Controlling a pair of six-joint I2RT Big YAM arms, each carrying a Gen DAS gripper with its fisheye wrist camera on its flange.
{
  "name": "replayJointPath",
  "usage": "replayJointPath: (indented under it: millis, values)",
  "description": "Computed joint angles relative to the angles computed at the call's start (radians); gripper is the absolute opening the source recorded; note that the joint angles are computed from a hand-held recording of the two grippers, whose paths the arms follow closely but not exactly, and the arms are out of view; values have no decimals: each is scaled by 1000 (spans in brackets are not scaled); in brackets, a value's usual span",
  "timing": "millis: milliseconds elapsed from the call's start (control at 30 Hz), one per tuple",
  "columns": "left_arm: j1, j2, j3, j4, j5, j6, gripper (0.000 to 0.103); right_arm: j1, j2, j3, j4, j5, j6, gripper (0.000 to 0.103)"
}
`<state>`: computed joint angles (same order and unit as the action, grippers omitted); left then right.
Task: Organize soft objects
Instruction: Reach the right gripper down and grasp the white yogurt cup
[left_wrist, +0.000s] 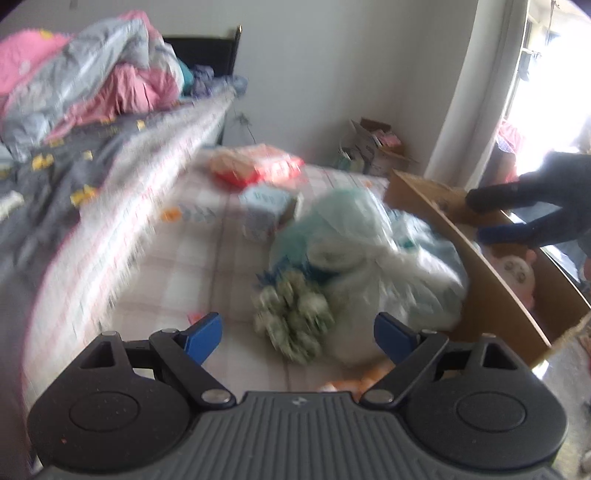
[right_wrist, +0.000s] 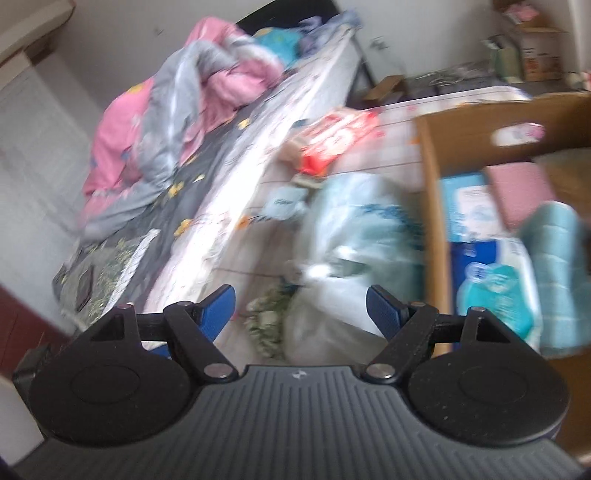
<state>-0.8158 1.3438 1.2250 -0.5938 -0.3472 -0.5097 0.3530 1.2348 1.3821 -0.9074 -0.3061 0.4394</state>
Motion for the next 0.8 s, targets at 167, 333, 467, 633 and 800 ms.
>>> replayJointPath:
  millis: [167,333,467,633,800]
  values:
    - [63,82,89,61,-43,55,90,12,174,197,-50,-74,-38,77]
    - [130,231,235,78,-8,106,89,-10,441,497,-175,-132,-51,69]
    - [175,358,361,40,48,128,88,-23,700,805,-360,-143,-45,57]
    - [223,496,512,-66,136,119,85,-21,954,1148,-590,-104,-57,53]
    - [250,571,592,-112,196,116,85,-29,1119,1381,-696,-156,-41,51]
